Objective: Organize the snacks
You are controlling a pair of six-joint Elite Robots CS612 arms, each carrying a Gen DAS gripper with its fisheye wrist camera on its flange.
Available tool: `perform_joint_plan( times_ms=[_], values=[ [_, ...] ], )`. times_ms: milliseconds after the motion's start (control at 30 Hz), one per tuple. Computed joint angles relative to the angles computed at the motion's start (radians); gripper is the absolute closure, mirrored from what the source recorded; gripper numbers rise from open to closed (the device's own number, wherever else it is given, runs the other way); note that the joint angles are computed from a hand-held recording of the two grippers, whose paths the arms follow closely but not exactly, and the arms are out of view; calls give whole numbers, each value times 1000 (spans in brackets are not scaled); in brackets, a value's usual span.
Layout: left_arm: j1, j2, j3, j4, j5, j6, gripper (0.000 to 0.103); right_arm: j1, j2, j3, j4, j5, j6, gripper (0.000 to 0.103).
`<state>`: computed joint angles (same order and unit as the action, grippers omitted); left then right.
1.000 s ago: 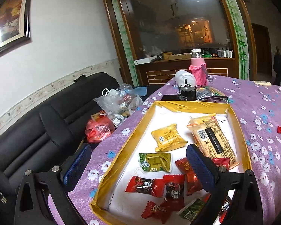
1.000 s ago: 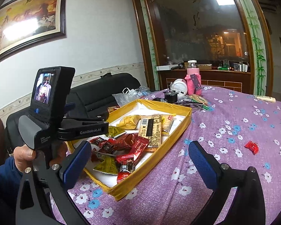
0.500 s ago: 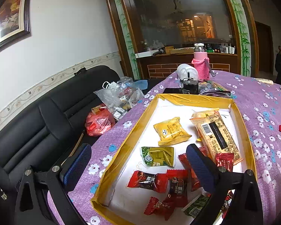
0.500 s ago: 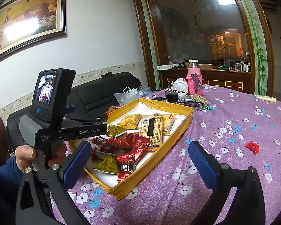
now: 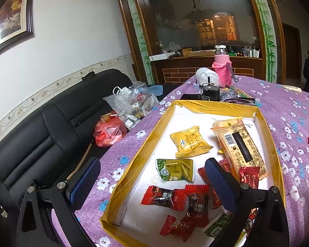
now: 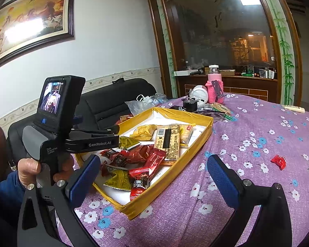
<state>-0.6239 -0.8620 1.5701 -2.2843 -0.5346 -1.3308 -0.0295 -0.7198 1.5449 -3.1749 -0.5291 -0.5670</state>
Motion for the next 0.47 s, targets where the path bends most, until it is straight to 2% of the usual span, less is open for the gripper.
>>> perform_joint_plan(
  times_ms=[333,467],
  values=[
    [2,-3,7,-21,-29,8,1,0,-1,-1,10,0,-10,0],
    [-1,-2,5,-5,-13,2,1,0,0,-5,23,-1,-17,0]
  ],
)
